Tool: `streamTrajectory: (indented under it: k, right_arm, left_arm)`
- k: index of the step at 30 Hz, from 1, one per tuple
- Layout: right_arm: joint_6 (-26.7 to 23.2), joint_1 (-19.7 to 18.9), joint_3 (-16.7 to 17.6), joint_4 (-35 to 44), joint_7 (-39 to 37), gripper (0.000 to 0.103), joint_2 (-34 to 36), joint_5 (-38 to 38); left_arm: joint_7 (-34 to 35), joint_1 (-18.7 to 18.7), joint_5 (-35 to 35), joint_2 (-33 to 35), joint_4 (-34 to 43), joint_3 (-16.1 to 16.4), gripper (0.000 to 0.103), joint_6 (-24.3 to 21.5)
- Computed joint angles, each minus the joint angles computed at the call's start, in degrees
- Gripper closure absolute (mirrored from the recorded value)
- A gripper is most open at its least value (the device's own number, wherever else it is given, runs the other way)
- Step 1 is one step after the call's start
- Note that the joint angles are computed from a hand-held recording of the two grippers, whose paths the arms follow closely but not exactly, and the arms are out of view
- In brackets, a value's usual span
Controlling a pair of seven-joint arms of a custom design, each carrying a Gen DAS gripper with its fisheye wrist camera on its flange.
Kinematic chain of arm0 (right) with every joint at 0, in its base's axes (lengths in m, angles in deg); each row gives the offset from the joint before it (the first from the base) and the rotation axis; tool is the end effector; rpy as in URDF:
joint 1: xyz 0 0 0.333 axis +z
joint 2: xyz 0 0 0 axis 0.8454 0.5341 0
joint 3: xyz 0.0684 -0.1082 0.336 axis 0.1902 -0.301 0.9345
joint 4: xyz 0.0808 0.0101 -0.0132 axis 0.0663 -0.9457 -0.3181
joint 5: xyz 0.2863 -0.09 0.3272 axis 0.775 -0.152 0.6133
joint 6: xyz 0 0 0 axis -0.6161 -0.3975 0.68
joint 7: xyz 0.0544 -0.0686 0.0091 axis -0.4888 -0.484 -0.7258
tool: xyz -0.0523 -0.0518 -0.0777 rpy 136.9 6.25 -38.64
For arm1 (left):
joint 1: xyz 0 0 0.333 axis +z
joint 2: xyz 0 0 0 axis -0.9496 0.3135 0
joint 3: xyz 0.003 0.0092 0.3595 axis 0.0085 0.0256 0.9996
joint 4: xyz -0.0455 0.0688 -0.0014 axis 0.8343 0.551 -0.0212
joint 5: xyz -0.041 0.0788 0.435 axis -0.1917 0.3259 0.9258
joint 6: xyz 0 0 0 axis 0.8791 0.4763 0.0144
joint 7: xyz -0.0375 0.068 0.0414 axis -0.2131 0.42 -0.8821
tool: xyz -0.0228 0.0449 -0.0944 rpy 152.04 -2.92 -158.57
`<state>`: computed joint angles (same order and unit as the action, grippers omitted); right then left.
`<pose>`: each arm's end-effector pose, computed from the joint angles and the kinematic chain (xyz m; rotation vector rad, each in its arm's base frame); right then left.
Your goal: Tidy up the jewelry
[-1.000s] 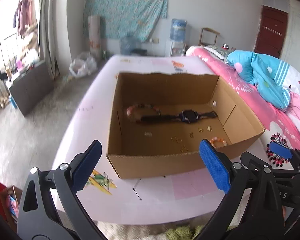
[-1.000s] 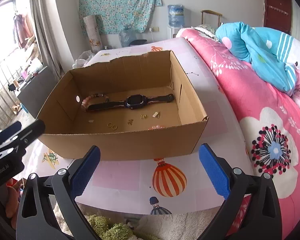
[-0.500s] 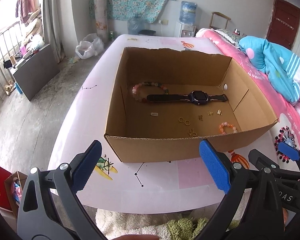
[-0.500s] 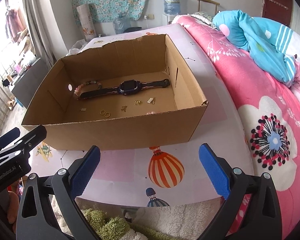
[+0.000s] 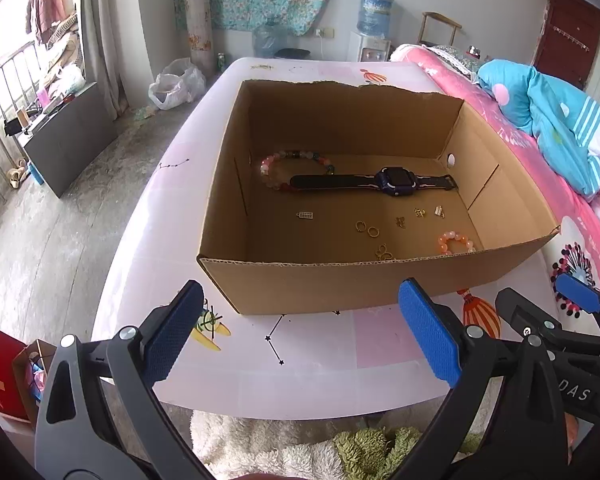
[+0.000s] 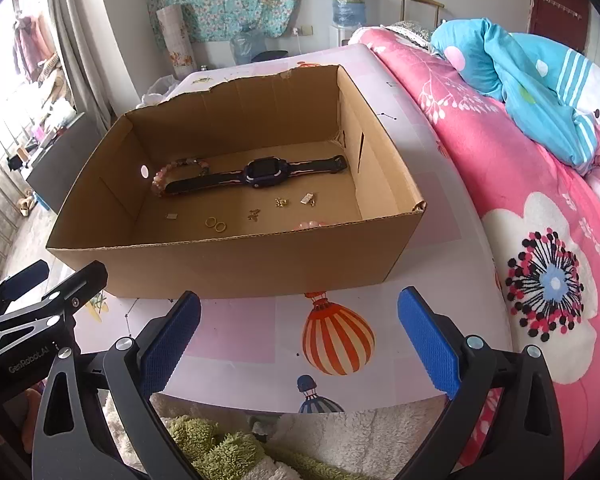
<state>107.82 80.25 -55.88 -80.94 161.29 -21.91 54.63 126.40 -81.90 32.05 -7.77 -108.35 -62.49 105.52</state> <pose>0.5347 0.3203 0.4958 -1.8078 1.8913 -0.5232 0.5375 -0.2256 0.4807 -1.9175 1.8158 -0.6431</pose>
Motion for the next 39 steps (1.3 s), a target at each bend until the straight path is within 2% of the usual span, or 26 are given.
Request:
streamTrajectory:
  k: [12,39]
  right_arm:
    - [0.2,-0.1,-0.2,0.7,-3.0,0.007,0.9,2.5]
    - [0.1,-0.2,-0.2,0.8,-4.0,0.007,1.2,4.0]
  left_arm:
    - [1.3,-0.2,-1.7,0.4,0.5,0.0,0.008,-1.5]
    - [2.6,-0.4,-3.6,1.1,1.2,0.0,0.008,-2.6]
